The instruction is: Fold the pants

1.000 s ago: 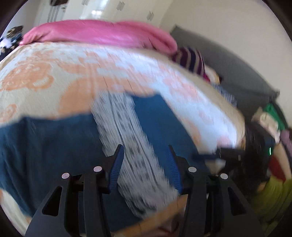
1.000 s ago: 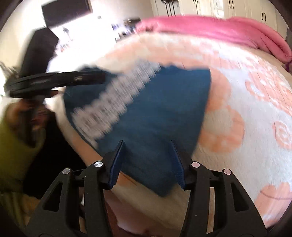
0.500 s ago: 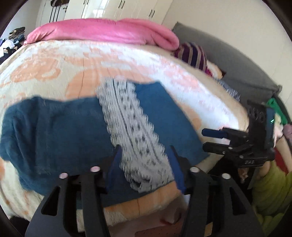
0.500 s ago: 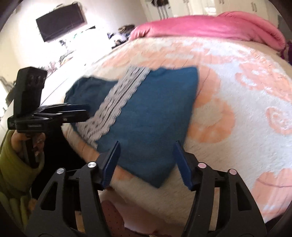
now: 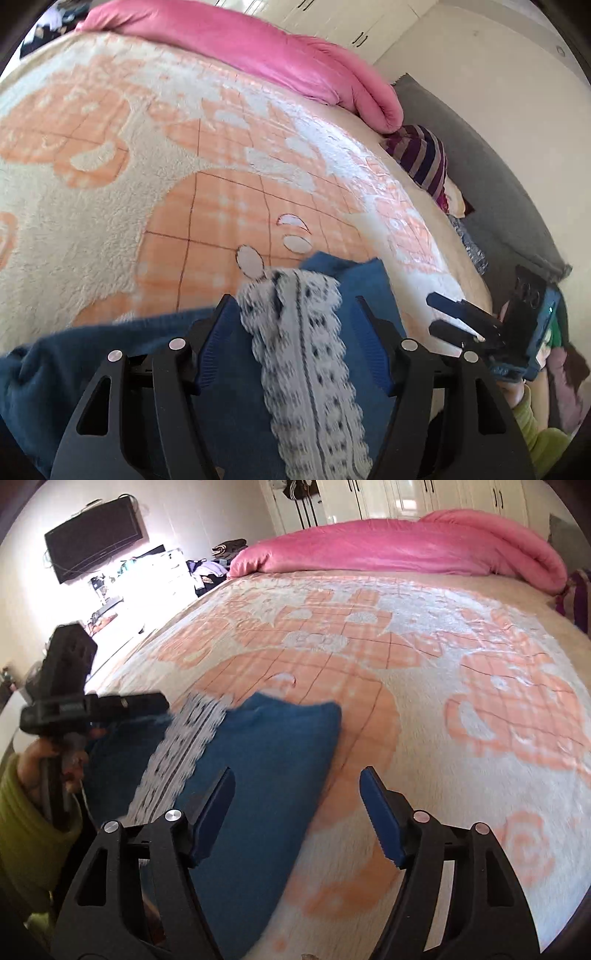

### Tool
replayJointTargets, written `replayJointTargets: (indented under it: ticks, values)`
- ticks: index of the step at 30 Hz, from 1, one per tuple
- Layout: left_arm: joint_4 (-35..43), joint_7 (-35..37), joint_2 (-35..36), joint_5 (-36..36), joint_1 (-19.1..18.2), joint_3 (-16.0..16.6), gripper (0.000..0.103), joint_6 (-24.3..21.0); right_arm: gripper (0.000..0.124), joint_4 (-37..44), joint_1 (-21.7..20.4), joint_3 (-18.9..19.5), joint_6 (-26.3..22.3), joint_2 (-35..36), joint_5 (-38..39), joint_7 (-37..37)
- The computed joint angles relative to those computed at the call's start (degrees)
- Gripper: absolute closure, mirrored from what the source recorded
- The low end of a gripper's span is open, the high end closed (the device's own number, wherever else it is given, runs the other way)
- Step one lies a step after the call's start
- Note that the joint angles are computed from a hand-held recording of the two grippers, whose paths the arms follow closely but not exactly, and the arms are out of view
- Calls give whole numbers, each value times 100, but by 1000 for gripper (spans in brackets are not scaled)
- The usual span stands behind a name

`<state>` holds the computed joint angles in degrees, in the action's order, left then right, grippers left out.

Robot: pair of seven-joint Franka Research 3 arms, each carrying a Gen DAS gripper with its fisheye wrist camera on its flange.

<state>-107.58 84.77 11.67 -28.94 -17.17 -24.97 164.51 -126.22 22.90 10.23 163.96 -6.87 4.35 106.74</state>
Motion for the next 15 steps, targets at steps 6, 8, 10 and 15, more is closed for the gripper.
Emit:
replayJointTargets:
  ticks: [6,8,10,15]
  values:
    - [263,782,422,-819,375,-439,42,3,65,869,41,-218,-333,847,974,-768]
    - [352,1262,545,-1297,566,-687,55,-20,74,1094,-10,-216,-477,1094,1638,-1174]
    - [383,1555,583,-1618,622,-780,77,9,88,1218,-147,-74,-561,1269,2946,-2032]
    - [255,1892,396,-1738,378,-644,86,369,116,976,-107,88,-128,1120,4417,-3472]
